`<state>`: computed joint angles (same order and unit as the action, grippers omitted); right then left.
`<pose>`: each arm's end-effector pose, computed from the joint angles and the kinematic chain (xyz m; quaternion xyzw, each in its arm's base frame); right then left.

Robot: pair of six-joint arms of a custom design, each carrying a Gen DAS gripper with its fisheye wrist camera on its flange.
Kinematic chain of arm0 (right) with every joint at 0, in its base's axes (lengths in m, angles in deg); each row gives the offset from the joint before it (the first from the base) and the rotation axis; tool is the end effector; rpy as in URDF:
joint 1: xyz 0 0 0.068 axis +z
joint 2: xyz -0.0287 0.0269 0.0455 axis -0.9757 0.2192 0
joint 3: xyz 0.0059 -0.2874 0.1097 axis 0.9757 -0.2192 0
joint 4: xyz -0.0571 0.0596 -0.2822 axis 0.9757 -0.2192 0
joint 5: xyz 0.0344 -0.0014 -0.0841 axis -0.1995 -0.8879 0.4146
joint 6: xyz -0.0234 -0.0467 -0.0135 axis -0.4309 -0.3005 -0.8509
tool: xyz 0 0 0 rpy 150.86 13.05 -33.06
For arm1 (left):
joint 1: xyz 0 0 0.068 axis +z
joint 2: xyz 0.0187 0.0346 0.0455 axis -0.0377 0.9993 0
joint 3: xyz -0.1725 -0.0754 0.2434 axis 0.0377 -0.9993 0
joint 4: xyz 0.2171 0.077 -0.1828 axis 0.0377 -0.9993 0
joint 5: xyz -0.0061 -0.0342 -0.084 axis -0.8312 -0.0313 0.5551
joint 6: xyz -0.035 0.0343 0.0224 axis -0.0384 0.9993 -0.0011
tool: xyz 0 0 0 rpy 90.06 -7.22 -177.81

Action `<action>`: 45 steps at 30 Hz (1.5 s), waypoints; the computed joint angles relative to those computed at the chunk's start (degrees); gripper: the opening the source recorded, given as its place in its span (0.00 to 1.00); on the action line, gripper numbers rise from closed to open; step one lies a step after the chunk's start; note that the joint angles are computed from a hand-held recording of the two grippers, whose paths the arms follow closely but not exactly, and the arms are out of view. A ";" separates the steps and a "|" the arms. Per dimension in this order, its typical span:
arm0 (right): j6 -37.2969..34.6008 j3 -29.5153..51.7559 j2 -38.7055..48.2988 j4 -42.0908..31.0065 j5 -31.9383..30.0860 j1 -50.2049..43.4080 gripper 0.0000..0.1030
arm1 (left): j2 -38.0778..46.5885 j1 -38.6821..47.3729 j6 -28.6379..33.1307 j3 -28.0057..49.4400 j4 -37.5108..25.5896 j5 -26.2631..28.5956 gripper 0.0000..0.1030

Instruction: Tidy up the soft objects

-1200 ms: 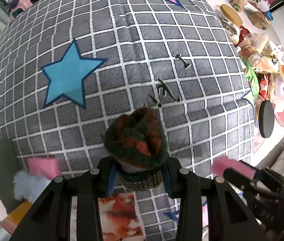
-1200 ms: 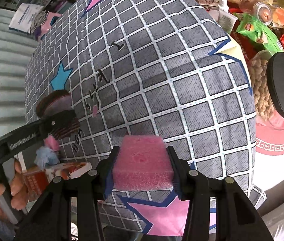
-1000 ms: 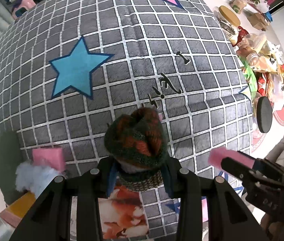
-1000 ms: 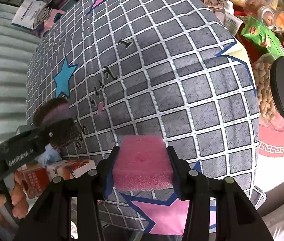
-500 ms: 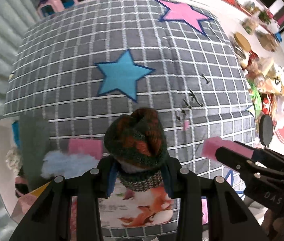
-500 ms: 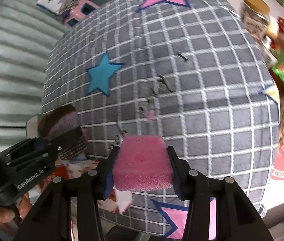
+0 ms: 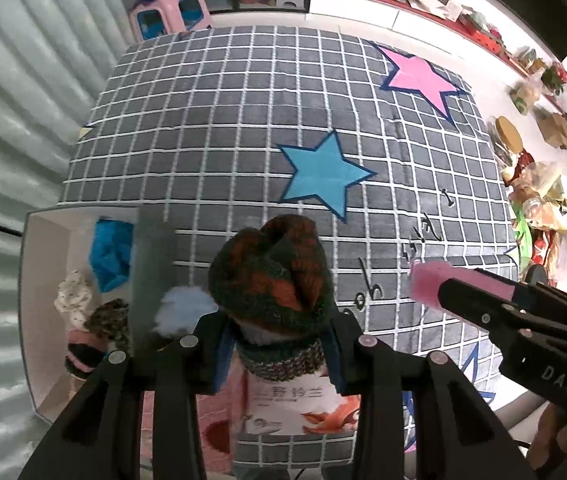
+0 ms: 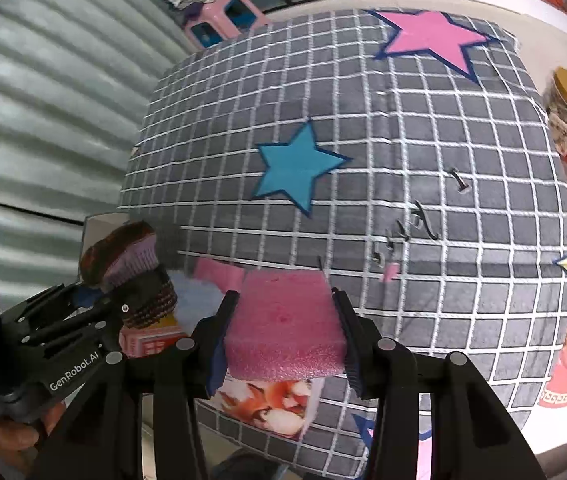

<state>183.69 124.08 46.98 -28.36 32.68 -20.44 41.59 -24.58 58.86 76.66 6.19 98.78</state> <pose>0.1370 0.1967 0.2747 0.4248 0.8750 0.1916 0.1312 0.3212 -0.1386 0.2804 0.4622 0.8810 -0.0710 0.0720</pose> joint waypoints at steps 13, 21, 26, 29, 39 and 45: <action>3.11 8.02 8.02 -2.58 1.59 2.62 0.46 | 0.17 8.70 7.96 2.17 -3.08 3.50 0.40; 9.25 14.48 13.55 -6.45 2.97 6.82 0.46 | -0.51 13.64 14.58 2.57 -5.92 6.27 0.40; 10.37 18.95 16.95 -8.07 3.90 7.73 0.46 | -0.10 16.48 17.64 4.66 -8.10 8.26 0.40; 10.20 22.17 19.18 -9.44 4.44 8.08 0.46 | 0.39 18.18 19.00 5.99 -9.11 9.41 0.40; 6.54 31.76 25.66 -12.50 4.81 7.66 0.46 | 2.86 24.24 21.98 10.56 -11.60 11.39 0.40; 2.85 37.27 29.50 -13.37 4.50 6.63 0.46 | 4.80 27.84 22.81 12.74 -12.35 11.67 0.40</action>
